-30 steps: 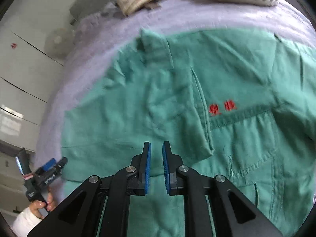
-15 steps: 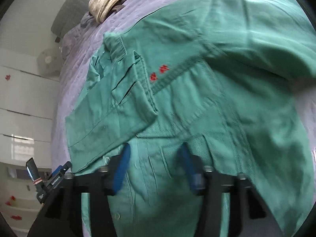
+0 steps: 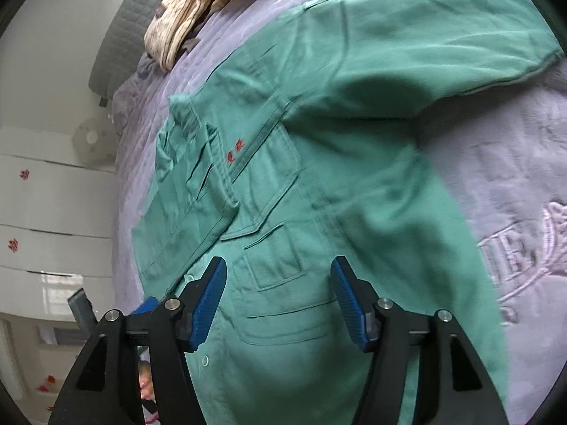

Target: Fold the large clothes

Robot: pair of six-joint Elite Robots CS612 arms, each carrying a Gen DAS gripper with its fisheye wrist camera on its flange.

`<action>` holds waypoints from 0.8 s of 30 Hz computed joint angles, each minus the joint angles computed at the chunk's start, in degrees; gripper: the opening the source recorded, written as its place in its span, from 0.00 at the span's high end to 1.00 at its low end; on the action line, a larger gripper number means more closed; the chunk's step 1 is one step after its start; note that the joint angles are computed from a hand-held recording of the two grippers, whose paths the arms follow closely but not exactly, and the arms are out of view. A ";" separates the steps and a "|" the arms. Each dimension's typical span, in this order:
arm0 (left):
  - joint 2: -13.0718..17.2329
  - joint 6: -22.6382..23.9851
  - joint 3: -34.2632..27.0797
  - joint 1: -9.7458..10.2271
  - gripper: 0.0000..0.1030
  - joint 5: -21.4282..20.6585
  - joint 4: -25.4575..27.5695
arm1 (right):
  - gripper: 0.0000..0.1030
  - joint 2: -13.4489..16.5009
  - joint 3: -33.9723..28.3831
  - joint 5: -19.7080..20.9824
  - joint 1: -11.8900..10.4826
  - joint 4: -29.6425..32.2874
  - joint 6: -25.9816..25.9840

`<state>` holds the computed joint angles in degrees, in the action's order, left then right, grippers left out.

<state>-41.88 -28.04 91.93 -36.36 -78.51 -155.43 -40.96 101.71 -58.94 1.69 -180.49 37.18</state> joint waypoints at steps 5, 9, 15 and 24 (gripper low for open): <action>1.21 1.90 -2.60 -1.53 0.00 -0.84 1.20 | 0.26 -0.64 2.06 0.93 -2.11 -3.73 1.08; 2.05 2.12 -4.64 -2.06 0.00 -1.87 2.23 | 0.17 -0.78 3.76 1.24 -4.30 -7.49 3.65; 4.40 3.45 -8.97 -3.53 0.00 -0.90 5.98 | 0.17 -1.15 6.55 -0.98 -8.17 -13.01 8.35; 6.39 4.61 -13.26 -4.83 0.00 -3.91 6.50 | 0.00 -0.05 8.17 -3.24 -13.65 -21.76 15.21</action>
<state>-35.49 -23.43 78.67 -41.19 -82.42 -148.94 -41.01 109.88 -62.18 -11.96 -202.26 52.40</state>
